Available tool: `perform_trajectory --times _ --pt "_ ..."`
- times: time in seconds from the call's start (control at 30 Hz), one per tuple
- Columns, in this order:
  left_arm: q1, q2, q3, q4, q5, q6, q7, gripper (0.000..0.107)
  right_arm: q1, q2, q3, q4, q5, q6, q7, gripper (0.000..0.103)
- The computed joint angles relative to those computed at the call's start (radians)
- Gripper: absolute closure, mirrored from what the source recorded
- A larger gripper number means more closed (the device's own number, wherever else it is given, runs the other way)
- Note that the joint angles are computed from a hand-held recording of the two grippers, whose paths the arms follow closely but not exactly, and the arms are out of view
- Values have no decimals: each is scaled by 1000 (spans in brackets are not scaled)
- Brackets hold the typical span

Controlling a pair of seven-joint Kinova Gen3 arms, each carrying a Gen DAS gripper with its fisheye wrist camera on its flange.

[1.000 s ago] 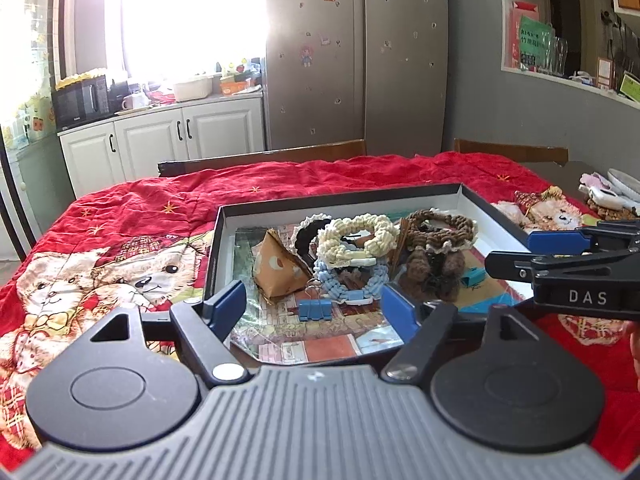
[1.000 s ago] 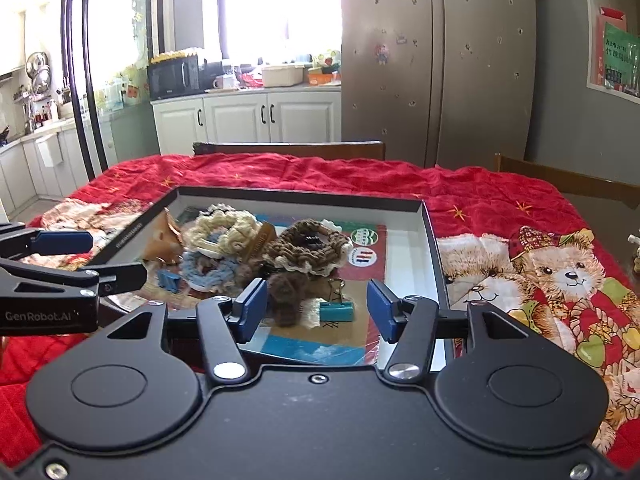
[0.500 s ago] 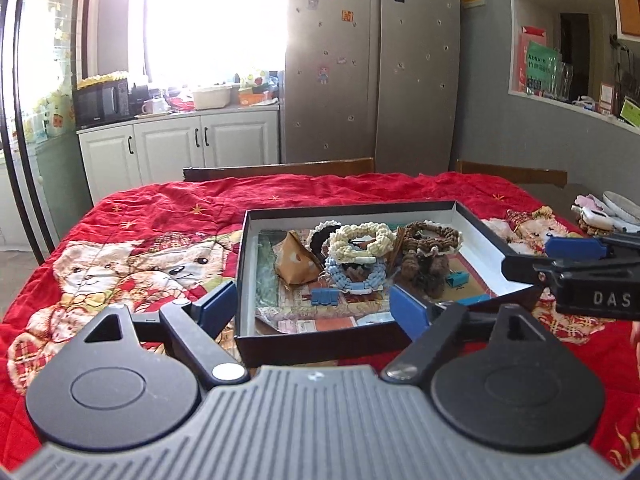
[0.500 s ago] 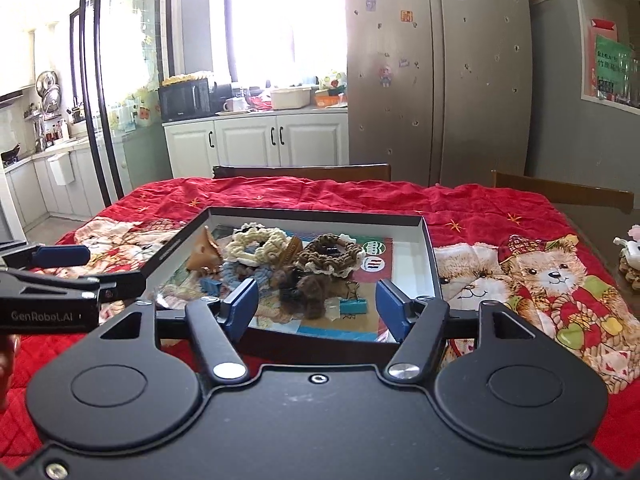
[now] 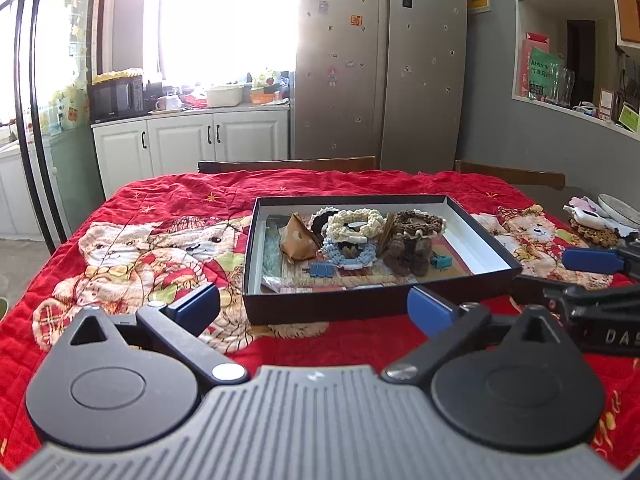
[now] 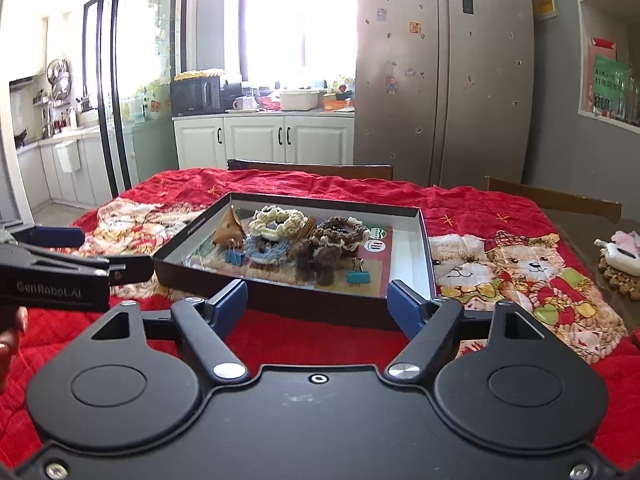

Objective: Organize objects

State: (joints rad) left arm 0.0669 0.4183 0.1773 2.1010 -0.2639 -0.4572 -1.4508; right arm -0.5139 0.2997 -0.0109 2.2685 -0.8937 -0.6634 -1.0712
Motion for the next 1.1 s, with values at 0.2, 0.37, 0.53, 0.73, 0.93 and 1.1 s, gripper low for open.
perform_trajectory --times 0.2,0.37,0.53,0.73,0.93,1.1 --pt "16 -38 -16 68 20 -44 -14 4 -49 -23 -17 32 -96 -34 50 26" --pt "39 -61 -34 115 50 -68 -33 4 -77 -38 -41 41 -210 -55 99 26" --pt "37 -78 -33 149 50 -79 -34 4 -94 -51 -71 60 -275 -85 104 24" --pt "41 -97 -40 192 61 -109 -35 4 -107 -59 -97 73 -324 -124 111 23" --pt "42 -112 -46 223 69 -122 -32 4 -127 -62 -120 77 -375 -154 133 22" --pt "49 -123 -51 237 83 -120 -32 4 -143 -57 -133 74 -407 -181 153 19"
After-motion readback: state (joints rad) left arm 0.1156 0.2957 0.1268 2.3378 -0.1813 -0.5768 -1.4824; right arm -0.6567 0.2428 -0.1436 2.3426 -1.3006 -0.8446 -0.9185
